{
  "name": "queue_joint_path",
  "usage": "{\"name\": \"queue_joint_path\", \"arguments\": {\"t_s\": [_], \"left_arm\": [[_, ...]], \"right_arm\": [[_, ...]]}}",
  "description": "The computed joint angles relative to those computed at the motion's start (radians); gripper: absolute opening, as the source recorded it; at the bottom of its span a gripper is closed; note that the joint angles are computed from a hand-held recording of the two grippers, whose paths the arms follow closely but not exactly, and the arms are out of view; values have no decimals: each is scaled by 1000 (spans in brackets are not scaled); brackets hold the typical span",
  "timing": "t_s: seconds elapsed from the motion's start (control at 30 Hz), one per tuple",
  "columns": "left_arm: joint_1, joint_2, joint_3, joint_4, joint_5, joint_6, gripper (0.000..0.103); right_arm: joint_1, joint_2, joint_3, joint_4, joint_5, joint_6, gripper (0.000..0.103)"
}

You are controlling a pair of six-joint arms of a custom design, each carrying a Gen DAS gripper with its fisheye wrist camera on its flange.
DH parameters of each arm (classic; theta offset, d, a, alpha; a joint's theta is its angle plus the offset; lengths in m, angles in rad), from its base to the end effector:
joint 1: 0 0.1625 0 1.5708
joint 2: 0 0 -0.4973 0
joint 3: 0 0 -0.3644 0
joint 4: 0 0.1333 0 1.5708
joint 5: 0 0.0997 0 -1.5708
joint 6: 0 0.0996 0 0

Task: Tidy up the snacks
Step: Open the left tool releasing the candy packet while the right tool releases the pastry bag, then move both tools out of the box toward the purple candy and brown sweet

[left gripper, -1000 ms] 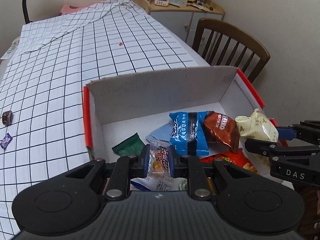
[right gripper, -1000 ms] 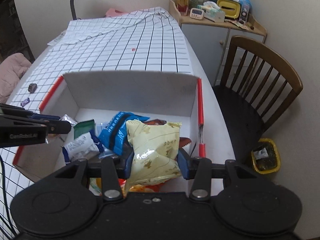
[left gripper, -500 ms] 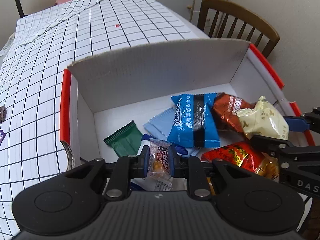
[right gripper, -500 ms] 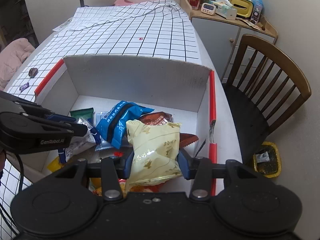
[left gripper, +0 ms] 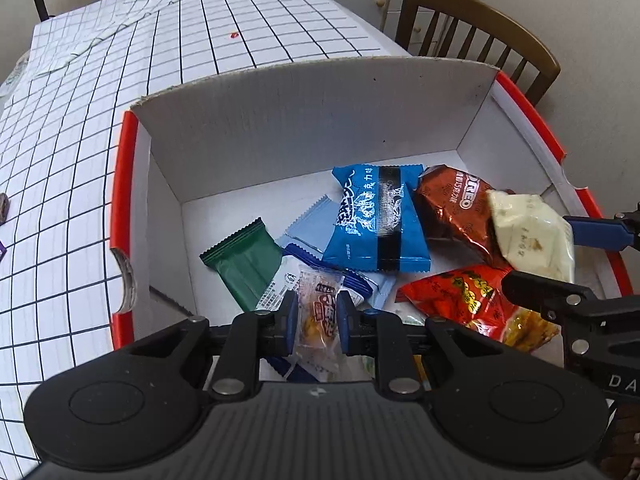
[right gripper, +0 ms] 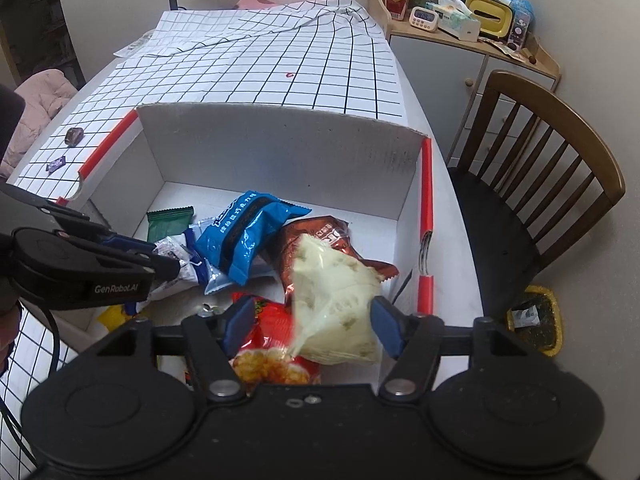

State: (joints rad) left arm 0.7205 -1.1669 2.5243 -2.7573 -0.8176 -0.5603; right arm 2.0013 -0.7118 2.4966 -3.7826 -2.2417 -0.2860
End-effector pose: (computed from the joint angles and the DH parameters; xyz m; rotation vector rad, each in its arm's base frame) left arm -0.1365 -0.3879 0.1751 0.4313 2.3855 -0.4631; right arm 0.2411 -0.3539 0.1015 0.6833 -2.3515 0.5895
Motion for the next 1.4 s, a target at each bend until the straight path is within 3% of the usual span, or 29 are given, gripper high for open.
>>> {"name": "queue_joint_path", "arguments": {"t_s": [0.17,0.43,0.5,0.57,0.77,0.87,1.13,1.4], "left_arm": [[-31,-41,23,-6,-7,-2,29],[-80,-119,46,18,-5,-16,31],[-93,-144,54,19,-3,-23,48],[-109,-174,65,15,6,-32,55],[-152,-278,80,76,27,-52,56],[-175,-340,87,109,44,-63,62],[-234,-536,85,287,104,-111,69],[-258,-736,43,577,171,-190,70]], "right_arm": [[13,-12,13,-9,1,12,69],[60,-38,30,-23,0,31,81],[73,-46,33,-19,2,39,82],[91,-52,34,-17,1,48,84],[153,-65,35,-27,-1,75,88],[186,-68,29,-35,2,83,93],[269,-40,-9,-54,20,112,101],[325,20,-86,-25,60,138,102]]}}
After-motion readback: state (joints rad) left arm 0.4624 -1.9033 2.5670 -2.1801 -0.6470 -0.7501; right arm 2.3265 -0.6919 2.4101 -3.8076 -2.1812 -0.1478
